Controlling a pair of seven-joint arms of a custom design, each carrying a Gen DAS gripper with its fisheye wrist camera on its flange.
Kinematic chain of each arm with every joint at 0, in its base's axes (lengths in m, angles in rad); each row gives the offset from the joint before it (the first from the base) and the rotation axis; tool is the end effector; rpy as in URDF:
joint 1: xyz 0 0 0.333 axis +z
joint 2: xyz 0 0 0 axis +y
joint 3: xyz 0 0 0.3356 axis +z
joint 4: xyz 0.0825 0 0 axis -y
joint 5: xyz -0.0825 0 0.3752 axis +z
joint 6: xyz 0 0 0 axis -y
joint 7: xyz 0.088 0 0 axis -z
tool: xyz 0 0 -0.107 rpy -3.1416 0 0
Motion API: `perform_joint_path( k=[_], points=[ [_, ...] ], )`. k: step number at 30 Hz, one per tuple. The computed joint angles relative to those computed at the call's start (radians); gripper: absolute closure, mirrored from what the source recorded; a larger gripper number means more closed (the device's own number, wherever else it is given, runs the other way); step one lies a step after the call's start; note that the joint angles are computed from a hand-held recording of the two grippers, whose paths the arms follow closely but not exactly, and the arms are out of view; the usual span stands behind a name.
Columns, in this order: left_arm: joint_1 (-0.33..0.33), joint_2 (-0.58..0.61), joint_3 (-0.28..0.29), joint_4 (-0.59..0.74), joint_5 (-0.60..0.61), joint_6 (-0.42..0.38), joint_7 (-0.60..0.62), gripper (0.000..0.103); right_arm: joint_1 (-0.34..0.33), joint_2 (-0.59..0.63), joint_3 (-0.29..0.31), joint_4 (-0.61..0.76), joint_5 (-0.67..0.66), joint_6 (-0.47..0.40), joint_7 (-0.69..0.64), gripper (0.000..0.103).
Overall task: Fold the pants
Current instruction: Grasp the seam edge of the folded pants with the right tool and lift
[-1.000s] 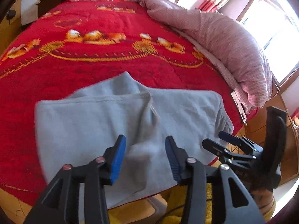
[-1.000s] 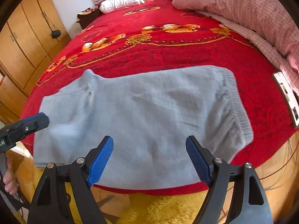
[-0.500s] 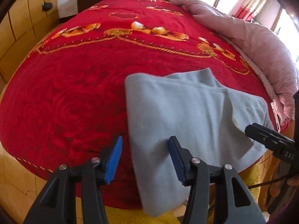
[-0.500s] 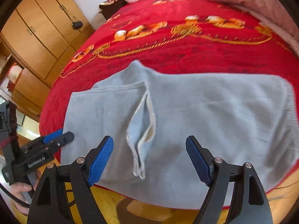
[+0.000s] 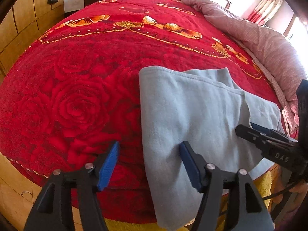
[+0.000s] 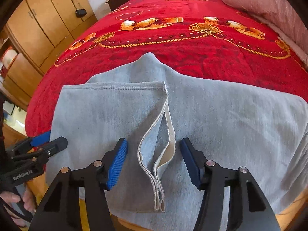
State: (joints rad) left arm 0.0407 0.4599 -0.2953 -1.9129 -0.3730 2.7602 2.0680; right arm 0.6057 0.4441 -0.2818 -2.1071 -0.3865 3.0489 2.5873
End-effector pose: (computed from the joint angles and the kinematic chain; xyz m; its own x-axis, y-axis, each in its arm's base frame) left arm 0.6495 -0.1340 0.3265 -0.4012 -0.8968 0.1864 -0.8484 0.2871 -0.4448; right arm 0.5747 0.2352 0.2860 -0.2088 -0.9630 -0.1706 -0.8321 0.2666 -0.4864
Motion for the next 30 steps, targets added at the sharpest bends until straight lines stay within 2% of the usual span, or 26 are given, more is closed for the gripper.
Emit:
perform_joint_path(
  k=[3, 10, 14, 19, 23, 25, 26, 30],
  points=[
    [-0.003, 0.0, 0.005, 0.003, 0.006, -0.004, -0.01, 0.033, 0.021, 0.003, -0.023, 0.0, -0.016, 0.0, 0.007, 0.043],
    [-0.014, 0.003, 0.012, 0.004, 0.024, -0.001, -0.033, 0.03, 0.018, 0.001, -0.025, -0.011, -0.01, 0.03, 0.02, 0.043],
    [-0.022, 0.005, 0.019, 0.006, 0.042, 0.0, -0.05, 0.028, -0.01, -0.007, 0.002, -0.032, 0.046, 0.078, -0.004, 0.043],
    [-0.018, 0.008, 0.014, 0.011, 0.049, -0.005, -0.055, 0.028, -0.042, -0.007, 0.044, -0.034, 0.12, 0.115, -0.073, 0.051],
    [-0.017, 0.013, 0.013, 0.018, 0.051, -0.012, -0.056, 0.027, -0.008, 0.011, 0.019, -0.009, 0.156, 0.089, -0.115, 0.053],
    [-0.017, 0.013, 0.013, 0.017, 0.052, -0.01, -0.058, 0.027, 0.024, 0.016, -0.011, -0.001, 0.161, 0.077, -0.12, 0.058],
    [-0.018, 0.013, 0.014, 0.017, 0.053, -0.011, -0.059, 0.027, 0.034, 0.016, -0.02, 0.0, 0.162, 0.073, -0.121, 0.064],
    [-0.02, 0.012, 0.016, 0.015, 0.056, -0.008, -0.064, 0.027, 0.043, 0.006, -0.03, -0.016, 0.173, 0.096, -0.13, 0.08]
  ],
)
